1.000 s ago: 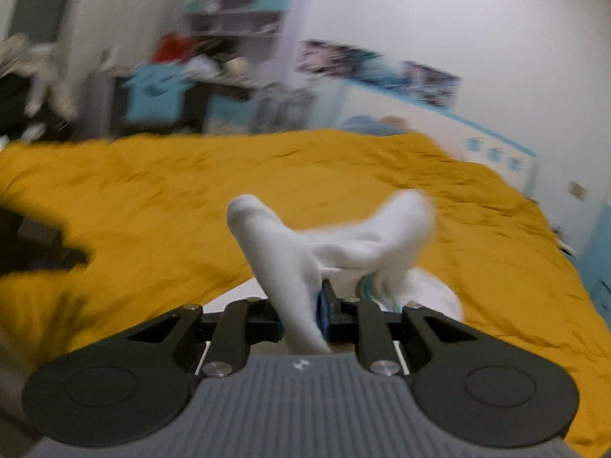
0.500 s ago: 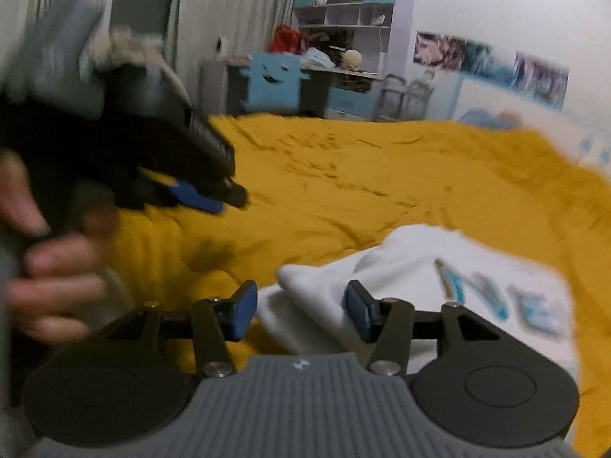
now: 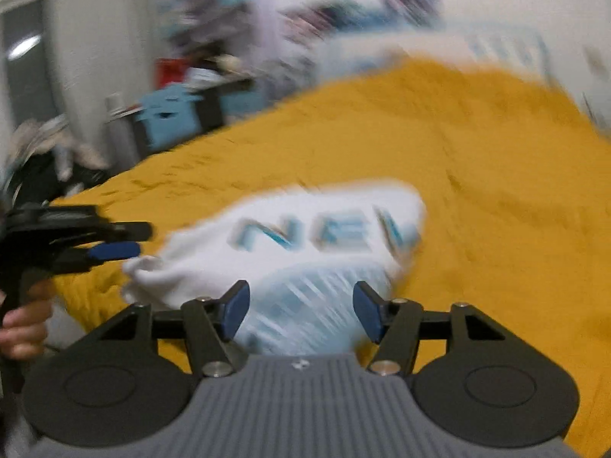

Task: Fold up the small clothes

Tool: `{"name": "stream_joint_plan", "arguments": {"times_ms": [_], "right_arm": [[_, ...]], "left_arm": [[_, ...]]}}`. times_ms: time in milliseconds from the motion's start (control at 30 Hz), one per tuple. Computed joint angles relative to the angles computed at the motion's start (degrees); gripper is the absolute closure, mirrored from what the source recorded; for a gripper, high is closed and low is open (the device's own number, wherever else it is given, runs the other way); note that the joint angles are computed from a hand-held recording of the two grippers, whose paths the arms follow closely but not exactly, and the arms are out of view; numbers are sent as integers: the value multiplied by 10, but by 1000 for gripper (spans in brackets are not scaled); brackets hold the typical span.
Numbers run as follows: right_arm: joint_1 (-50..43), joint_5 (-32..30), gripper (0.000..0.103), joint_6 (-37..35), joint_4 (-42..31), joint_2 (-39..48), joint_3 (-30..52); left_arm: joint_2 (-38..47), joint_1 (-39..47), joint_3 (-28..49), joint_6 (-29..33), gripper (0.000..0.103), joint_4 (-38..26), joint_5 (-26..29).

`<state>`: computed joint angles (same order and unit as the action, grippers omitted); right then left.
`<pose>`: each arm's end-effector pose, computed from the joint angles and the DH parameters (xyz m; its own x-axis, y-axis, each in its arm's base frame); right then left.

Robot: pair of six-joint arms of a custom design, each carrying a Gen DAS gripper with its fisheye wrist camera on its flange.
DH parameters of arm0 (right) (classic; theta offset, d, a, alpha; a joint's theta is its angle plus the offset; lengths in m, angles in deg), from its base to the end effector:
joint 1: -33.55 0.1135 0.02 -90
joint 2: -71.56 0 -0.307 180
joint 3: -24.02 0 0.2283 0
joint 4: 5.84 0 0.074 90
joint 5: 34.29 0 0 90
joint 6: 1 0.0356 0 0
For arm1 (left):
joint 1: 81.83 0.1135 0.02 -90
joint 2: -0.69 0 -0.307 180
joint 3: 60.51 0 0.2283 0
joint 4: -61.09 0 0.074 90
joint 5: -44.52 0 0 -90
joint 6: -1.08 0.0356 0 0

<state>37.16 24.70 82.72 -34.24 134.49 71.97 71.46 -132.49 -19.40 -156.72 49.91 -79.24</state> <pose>0.1753 0.0294 0.2561 -0.6346 -0.1340 -0.7612 -0.5001 0.8221 0.2722 0.1393 -0.1388 0.2226 -0.5052 -0.5979 -0.6223 -0.2416 0.7903 -0.5631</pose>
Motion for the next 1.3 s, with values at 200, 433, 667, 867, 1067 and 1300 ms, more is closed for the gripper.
{"name": "stream_joint_plan", "arguments": {"times_ms": [200,433,667,867,1067,1300], "right_arm": [[-154,-164,47,8,-86,141,25],[-169,-239,51,8,-149,229,50],[-196,-258,84,-15,-184,254,55],[-208,-265,89,-73,-268,251,92],[-214,-219,80,-97,-322,265,136],[-229,-266,95,11,-67,72,38]], "left_arm": [[53,42,13,22,52,45,54],[137,59,81,38,79,-24,71],[97,30,70,-21,90,-69,52],[45,44,46,-51,87,-80,73],[90,-36,132,-136,79,-293,-134],[52,-121,67,-16,71,-92,-217]]}}
